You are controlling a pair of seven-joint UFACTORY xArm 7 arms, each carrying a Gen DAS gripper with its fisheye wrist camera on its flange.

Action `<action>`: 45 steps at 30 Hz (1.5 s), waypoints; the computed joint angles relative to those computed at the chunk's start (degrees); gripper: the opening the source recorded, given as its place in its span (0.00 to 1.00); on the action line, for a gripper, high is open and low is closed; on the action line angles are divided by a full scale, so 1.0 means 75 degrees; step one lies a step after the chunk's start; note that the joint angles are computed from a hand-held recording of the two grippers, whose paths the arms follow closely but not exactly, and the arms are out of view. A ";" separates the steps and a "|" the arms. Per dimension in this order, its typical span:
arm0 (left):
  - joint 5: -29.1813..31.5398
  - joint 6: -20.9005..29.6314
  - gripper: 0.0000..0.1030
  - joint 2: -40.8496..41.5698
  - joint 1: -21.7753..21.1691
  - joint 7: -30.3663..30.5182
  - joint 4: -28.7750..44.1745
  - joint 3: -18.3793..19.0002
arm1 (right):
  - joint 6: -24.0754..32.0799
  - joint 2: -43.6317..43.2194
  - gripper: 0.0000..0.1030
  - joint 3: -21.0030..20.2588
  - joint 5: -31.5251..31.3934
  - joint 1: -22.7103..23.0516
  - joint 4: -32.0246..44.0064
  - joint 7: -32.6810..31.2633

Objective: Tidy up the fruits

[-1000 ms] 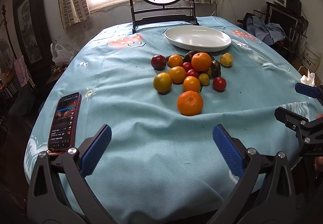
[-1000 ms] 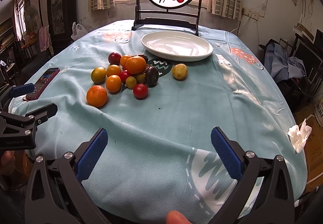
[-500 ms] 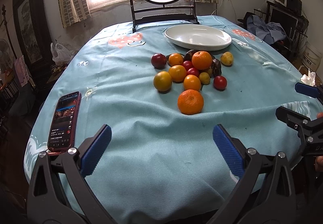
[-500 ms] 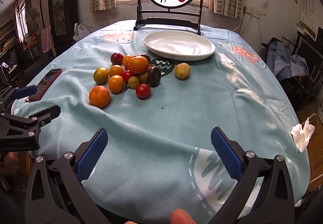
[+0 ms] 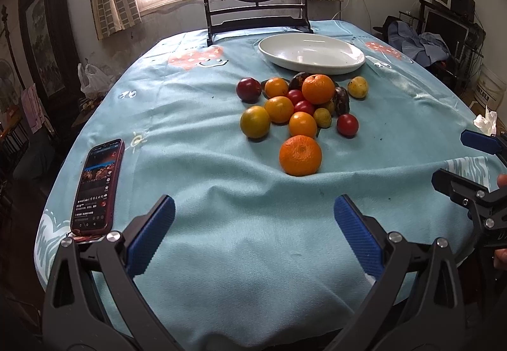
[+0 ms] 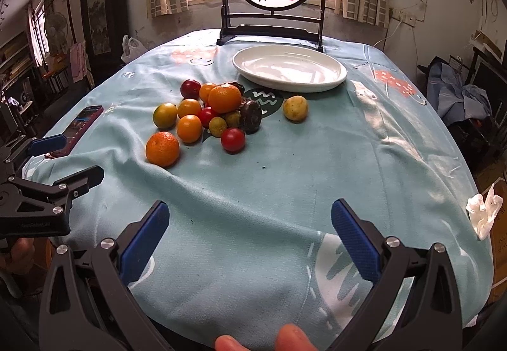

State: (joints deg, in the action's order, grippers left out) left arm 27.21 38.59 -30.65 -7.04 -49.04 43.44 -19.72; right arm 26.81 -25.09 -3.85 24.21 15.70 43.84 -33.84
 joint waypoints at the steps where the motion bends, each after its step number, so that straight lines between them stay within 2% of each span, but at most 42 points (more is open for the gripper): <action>1: -0.0013 0.0030 0.98 0.0029 -0.0004 0.0011 0.0041 0.0001 | 0.0008 0.0009 0.99 0.0002 -0.0009 -0.0008 0.0007 0.0004; 15: -0.0051 0.0048 0.98 0.0124 -0.0057 0.0031 0.0046 0.0076 | -0.0036 0.0033 0.99 0.0005 0.0013 0.0001 -0.0002 -0.0022; 25: -0.0144 -0.0005 0.98 0.0318 -0.0092 0.0102 0.0041 0.0200 | -0.0057 0.0172 0.99 -0.0275 0.0696 0.0350 -0.0005 -0.0714; 30: -0.0225 -0.0080 0.98 0.0480 -0.0116 0.0165 0.0014 0.0305 | -0.0102 0.0324 0.99 -0.0183 0.0936 0.0313 0.0050 -0.0832; 35: -0.0310 -0.0275 0.98 0.0629 -0.0087 0.0241 -0.0076 0.0479 | 0.0198 0.0705 0.99 -0.0229 0.1358 0.0303 0.0439 -0.0883; 37: -0.0393 -0.0368 0.98 0.0688 -0.0074 0.0268 -0.0110 0.0561 | 0.0378 0.1007 0.94 -0.0121 0.1390 0.0191 0.0747 -0.0771; 39: -0.0474 -0.0492 0.98 0.0746 -0.0054 0.0322 -0.0159 0.0657 | 0.0488 0.1381 0.76 -0.0016 0.1517 0.0119 0.1113 -0.0792; 42: -0.0541 -0.0618 0.98 0.0832 -0.0007 0.0411 -0.0178 0.0730 | 0.0595 0.1989 0.65 0.0247 0.1520 -0.0078 0.1691 -0.0675; 45: -0.0596 -0.0778 0.98 0.0878 0.0037 0.0505 -0.0192 0.0802 | 0.0735 0.2484 0.61 0.0494 0.1581 -0.0263 0.2190 -0.0611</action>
